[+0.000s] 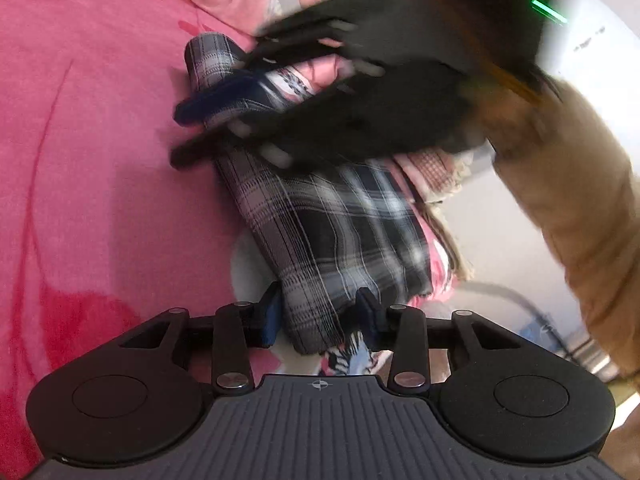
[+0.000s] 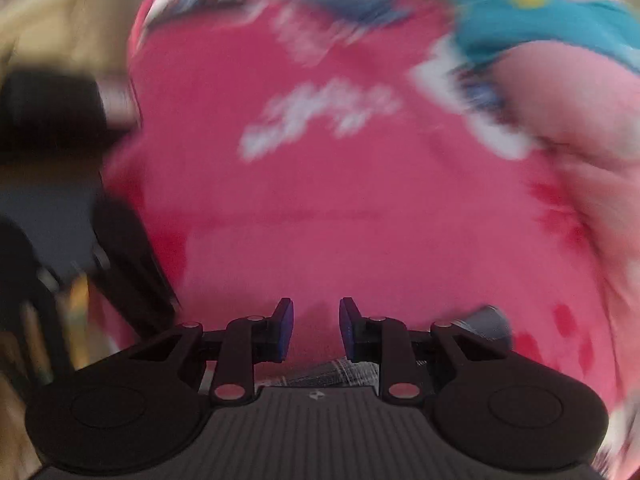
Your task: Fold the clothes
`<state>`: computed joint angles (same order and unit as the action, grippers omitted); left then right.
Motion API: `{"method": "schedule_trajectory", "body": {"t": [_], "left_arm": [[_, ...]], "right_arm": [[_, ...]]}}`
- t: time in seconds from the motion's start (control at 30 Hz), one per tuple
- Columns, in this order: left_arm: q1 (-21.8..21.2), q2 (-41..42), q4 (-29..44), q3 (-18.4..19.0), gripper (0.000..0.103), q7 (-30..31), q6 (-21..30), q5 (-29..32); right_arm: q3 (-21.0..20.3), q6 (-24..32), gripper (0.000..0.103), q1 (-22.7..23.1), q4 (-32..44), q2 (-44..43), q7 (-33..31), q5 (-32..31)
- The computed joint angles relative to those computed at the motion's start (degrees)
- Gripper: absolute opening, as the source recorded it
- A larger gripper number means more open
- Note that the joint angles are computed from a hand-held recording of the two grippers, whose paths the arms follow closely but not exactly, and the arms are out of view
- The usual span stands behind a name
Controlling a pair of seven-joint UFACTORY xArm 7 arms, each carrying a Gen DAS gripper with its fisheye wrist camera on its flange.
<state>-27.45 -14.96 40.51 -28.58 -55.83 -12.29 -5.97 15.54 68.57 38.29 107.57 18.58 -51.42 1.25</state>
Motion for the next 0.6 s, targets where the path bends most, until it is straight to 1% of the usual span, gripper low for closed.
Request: {"method": "schedule_trajectory", "body": {"t": [0.03, 0.07, 0.1, 0.17, 0.2, 0.23, 0.27, 0.33, 0.37, 0.4, 0.47, 0.53, 0.6], "left_arm": [[-1.60, -0.09, -0.34, 1.43, 0.037, -0.02, -0.27, 0.31], [-3.32, -0.25, -0.77, 2.96, 0.037, -0.06, -0.54, 0.63], [-5.03, -0.29, -1.10, 4.57, 0.037, -0.11, -0.82, 0.98], [-6.40, -0.84, -1.68, 5.65, 0.037, -0.15, -0.82, 1.17], [-6.60, -1.32, -1.97, 5.72, 0.037, -0.08, -0.61, 1.23], [-6.30, -1.83, -2.23, 5.26, 0.037, 0.04, -0.42, 1.24], [-6.24, -2.43, -2.60, 5.18, 0.037, 0.07, -0.31, 1.25], [-6.57, -3.70, -3.44, 5.57, 0.038, 0.10, -0.13, 1.34], [-5.63, -4.67, -4.17, 5.05, 0.038, 0.02, -0.24, 1.12], [-2.29, -7.02, -5.52, 2.13, 0.039, -0.63, 0.05, 0.18], [6.19, -13.22, -8.19, -5.31, 0.040, -3.43, 1.45, -2.03], [12.69, -21.04, -11.38, -10.56, 0.040, -8.80, 3.62, -4.17], [16.41, -28.49, -14.58, -13.76, 0.040, -14.91, 6.16, -6.36]], "right_arm": [[-0.64, 2.59, 0.025, 1.52, 4.83, 3.57, 0.85, -3.38], [-1.89, 2.77, 0.024, 2.66, 8.42, 6.31, 2.45, -6.15], [-3.37, 1.68, 0.023, 3.53, 11.60, 8.73, 4.66, -8.32], [-6.31, -6.17, 0.024, 5.12, 12.96, 10.78, 12.24, -15.01], [-9.69, -10.71, 0.025, 7.10, 12.92, 11.28, 17.45, -18.67], [-10.94, -12.85, 0.026, 7.47, 13.25, 11.57, 20.79, -19.92], [-9.78, -12.60, 0.026, 6.21, 14.65, 11.93, 22.40, -18.78], [-5.87, -9.67, 0.025, 2.85, 15.01, 10.40, 20.02, -11.70], [-3.71, -8.18, 0.025, 1.07, 13.21, 8.42, 16.74, -7.93], [-2.17, -6.38, 0.025, 0.28, 11.41, 6.63, 13.77, -5.35], [-0.31, -2.90, 0.025, -1.07, 5.77, 1.99, 8.24, -1.46], [0.41, -1.00, 0.025, -1.80, -0.68, -2.67, 4.46, 0.65], [0.87, -1.30, 0.025, -2.78, -9.04, -8.56, 1.22, 2.88]]}}
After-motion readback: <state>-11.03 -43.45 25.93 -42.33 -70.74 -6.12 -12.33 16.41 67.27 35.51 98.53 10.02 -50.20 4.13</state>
